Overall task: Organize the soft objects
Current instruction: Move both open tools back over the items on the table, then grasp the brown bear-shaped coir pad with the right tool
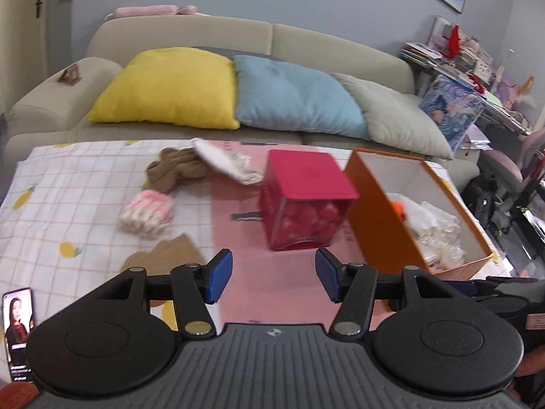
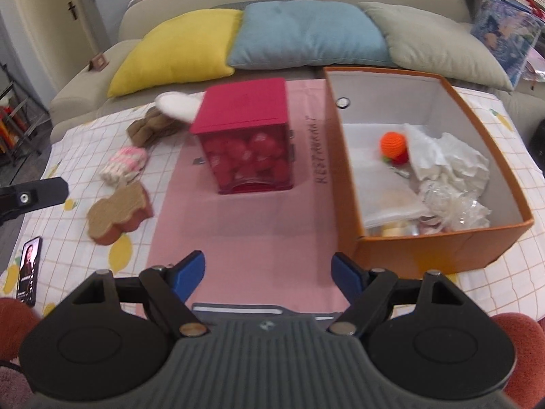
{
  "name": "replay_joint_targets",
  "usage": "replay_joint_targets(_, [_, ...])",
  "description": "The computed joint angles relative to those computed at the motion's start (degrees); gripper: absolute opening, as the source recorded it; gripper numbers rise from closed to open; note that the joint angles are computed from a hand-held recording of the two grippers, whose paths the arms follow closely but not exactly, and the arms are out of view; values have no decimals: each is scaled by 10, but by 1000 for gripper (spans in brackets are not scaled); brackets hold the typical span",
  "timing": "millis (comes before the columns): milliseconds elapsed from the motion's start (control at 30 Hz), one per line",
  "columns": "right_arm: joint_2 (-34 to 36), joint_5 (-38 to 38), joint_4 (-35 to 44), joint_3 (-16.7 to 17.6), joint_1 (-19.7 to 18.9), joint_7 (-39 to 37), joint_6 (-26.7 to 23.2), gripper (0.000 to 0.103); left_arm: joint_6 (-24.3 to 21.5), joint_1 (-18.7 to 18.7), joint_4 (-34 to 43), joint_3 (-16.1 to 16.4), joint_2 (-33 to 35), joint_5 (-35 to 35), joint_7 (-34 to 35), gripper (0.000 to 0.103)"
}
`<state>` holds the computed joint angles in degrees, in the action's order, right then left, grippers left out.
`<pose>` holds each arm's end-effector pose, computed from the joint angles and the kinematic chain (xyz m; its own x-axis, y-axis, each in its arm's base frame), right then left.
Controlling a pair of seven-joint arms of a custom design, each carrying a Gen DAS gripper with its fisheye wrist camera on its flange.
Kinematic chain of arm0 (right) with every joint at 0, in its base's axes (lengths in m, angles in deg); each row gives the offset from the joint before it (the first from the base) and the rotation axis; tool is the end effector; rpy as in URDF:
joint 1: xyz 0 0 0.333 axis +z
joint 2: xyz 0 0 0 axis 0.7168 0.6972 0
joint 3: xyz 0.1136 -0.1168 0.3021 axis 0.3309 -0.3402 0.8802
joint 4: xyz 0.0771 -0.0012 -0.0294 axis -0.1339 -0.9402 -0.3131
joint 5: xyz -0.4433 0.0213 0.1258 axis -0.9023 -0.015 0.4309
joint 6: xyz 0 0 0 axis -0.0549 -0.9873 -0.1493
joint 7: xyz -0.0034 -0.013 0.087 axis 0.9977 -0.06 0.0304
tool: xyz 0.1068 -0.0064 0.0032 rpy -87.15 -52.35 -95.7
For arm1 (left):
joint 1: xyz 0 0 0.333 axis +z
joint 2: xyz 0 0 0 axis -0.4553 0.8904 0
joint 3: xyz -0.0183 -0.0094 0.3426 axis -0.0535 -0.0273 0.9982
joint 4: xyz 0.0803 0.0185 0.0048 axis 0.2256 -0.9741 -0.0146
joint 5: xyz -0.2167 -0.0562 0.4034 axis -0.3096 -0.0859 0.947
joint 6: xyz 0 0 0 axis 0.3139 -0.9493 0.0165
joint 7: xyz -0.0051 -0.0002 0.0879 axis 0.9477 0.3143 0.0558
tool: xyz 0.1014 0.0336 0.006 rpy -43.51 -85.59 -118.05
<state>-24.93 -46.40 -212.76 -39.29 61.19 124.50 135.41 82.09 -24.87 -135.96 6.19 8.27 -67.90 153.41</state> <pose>0.5863 0.2157 0.3830 -0.2047 -0.9659 -0.1587 -0.7816 0.2589 -0.5675 0.6480 -0.0291 0.4097 -0.4193 -0.8898 0.1802 -0.6785 0.1753 -0.7134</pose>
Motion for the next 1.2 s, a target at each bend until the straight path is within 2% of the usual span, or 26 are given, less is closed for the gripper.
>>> replay_joint_targets(333, [53, 53, 69, 11, 22, -83, -18, 80, 3, 24, 8, 10, 17, -13, 24, 66])
replay_joint_targets(633, [126, 104, 153, 12, 35, -157, -20, 79, -8, 52, 44, 8, 62, 25, -13, 66])
replay_joint_targets(900, [196, 171, 233, 21, 35, -235, -41, 78, -19, 68, 87, 9, 119, 129, -101, 66])
replay_joint_targets(1000, [224, 197, 264, 28, 31, -268, -49, 74, -15, 71, 108, 8, 145, 173, -136, 70])
replay_joint_targets(1200, [285, 246, 341, 39, 26, -322, -71, 74, -6, 84, 165, -6, 201, 244, -118, 76])
